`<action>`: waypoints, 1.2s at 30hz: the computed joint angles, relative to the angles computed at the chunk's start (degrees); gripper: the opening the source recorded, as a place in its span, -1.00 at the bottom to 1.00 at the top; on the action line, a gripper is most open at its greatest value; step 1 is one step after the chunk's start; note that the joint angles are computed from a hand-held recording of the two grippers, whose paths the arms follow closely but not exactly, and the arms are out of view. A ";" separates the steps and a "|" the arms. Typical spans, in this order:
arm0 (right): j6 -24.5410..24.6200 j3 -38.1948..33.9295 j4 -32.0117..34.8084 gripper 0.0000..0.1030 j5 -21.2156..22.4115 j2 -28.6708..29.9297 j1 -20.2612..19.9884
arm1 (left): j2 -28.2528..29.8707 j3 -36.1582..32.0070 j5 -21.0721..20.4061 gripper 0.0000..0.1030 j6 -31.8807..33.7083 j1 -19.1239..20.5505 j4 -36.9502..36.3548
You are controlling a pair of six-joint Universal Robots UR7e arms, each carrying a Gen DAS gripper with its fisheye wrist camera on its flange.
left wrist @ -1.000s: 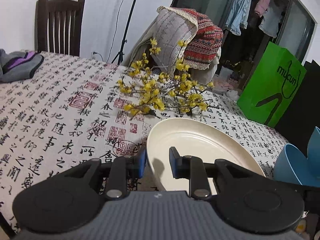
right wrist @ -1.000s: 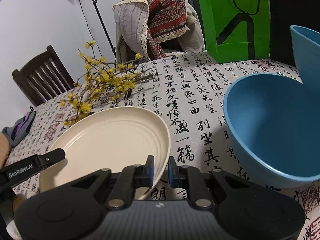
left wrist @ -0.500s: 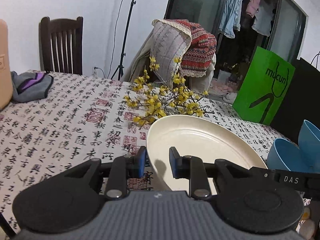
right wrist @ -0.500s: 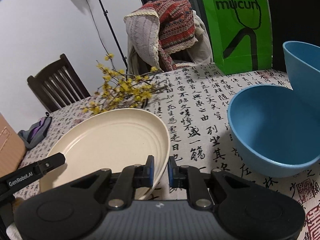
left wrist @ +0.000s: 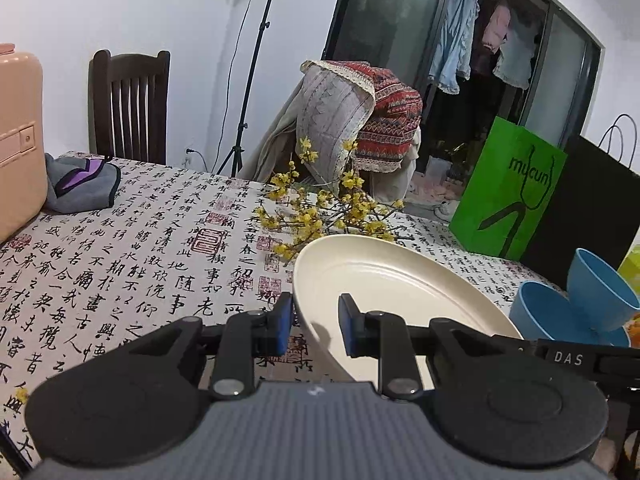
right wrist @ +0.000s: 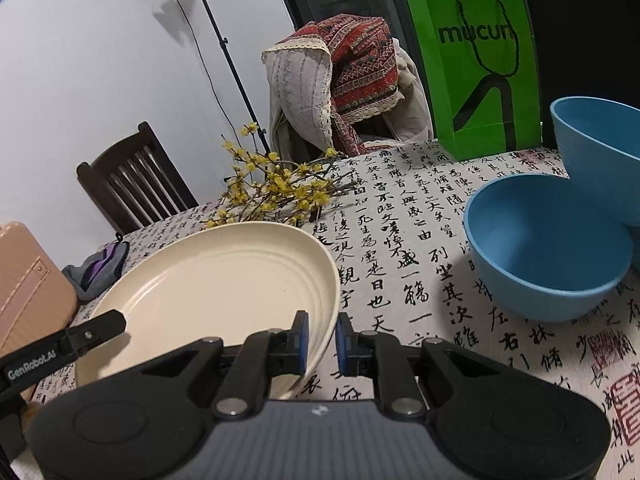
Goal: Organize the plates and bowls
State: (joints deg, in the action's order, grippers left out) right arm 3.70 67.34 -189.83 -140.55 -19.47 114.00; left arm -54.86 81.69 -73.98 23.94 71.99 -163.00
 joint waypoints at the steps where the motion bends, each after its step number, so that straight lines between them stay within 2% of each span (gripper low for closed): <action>1: 0.24 0.21 -0.29 -0.73 -0.10 -0.02 0.12 | -0.29 0.33 -0.03 -0.52 0.03 -0.08 -0.12; 19: 0.09 3.98 -6.28 -0.73 -0.97 -0.37 2.67 | -5.93 5.93 -2.52 -0.52 0.03 0.39 -0.91; 36: 1.04 4.94 -7.71 -0.73 -2.37 0.68 5.38 | -10.45 9.15 -4.49 -0.52 -0.85 1.91 -0.39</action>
State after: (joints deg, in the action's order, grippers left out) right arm 4.74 72.28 -197.54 -142.93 -18.79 119.38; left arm -65.31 90.84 -78.47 23.09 73.90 -163.38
